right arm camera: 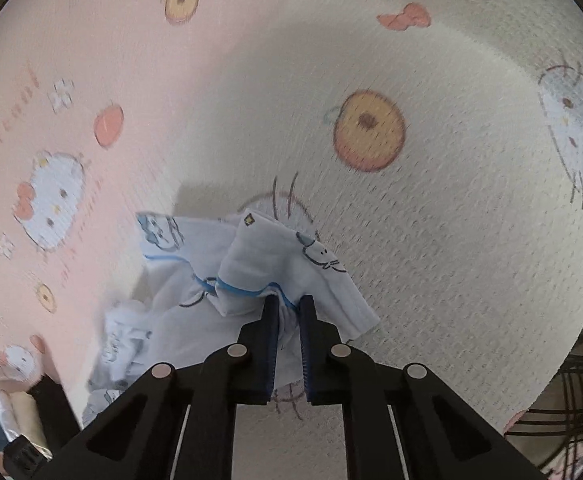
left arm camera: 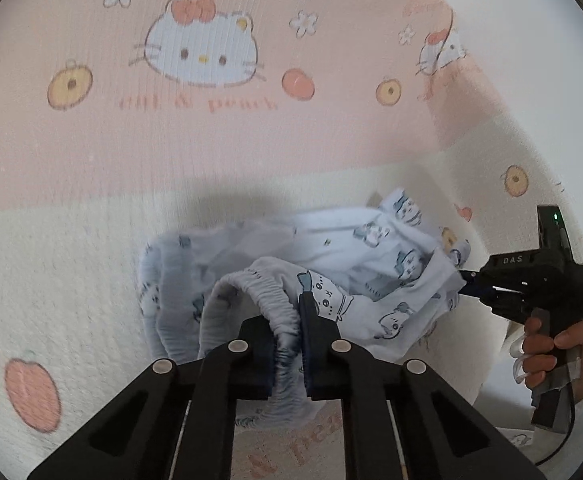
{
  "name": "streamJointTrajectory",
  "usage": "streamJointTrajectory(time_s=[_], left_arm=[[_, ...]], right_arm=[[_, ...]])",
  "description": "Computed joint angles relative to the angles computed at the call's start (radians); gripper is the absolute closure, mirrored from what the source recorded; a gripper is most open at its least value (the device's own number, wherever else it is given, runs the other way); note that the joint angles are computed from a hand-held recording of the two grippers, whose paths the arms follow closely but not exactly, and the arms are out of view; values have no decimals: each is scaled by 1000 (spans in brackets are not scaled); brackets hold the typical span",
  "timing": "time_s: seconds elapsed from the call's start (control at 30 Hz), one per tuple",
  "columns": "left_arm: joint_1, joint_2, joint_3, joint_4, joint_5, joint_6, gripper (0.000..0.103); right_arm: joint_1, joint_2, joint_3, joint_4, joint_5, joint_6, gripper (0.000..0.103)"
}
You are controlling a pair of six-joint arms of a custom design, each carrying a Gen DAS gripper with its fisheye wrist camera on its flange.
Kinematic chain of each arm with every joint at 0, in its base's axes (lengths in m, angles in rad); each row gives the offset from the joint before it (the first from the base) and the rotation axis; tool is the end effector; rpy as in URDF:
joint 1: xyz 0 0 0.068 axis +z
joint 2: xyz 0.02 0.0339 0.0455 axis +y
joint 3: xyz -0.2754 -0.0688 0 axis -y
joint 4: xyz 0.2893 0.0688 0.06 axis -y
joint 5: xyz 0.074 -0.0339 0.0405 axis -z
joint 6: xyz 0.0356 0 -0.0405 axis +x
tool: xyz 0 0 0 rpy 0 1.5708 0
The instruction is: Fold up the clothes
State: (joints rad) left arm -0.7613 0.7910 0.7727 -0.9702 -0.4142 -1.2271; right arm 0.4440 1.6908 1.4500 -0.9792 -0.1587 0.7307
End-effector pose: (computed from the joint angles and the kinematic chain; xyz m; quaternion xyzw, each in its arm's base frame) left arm 0.1368 -0.1106 0.2750 -0.2738 0.8985 -0.1281 0.3183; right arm 0.3459 0.1708 0.2737 0.1265 0.9735 0.1614 0.1015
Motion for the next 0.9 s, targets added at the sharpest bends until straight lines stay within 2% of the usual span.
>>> streamJointTrajectory(time_s=[0.17,0.3,0.6,0.67,0.77,0.9], left_arm=[[81,-71,-7,-2,27,37,95],[103,-92,-6,12,40,41,95],[56,-95,36,-23,16,45,95],[42,-99,31,-30,13,40,95],[25,-105,7,-40,29,13,95],[-16,-109,-27,-38,43,-30,95]], right_arm=[[-23,-135,-120,85,-22,49,95],[-58,-265,-238,131,-83,77,95],[-20,-461,-368,176,-64,62,95],[-22,-517,-385,142,-71,51,95],[-10,-494,-388,153,-84,76,95],[-13,-503,-412,118,-96,51,95]])
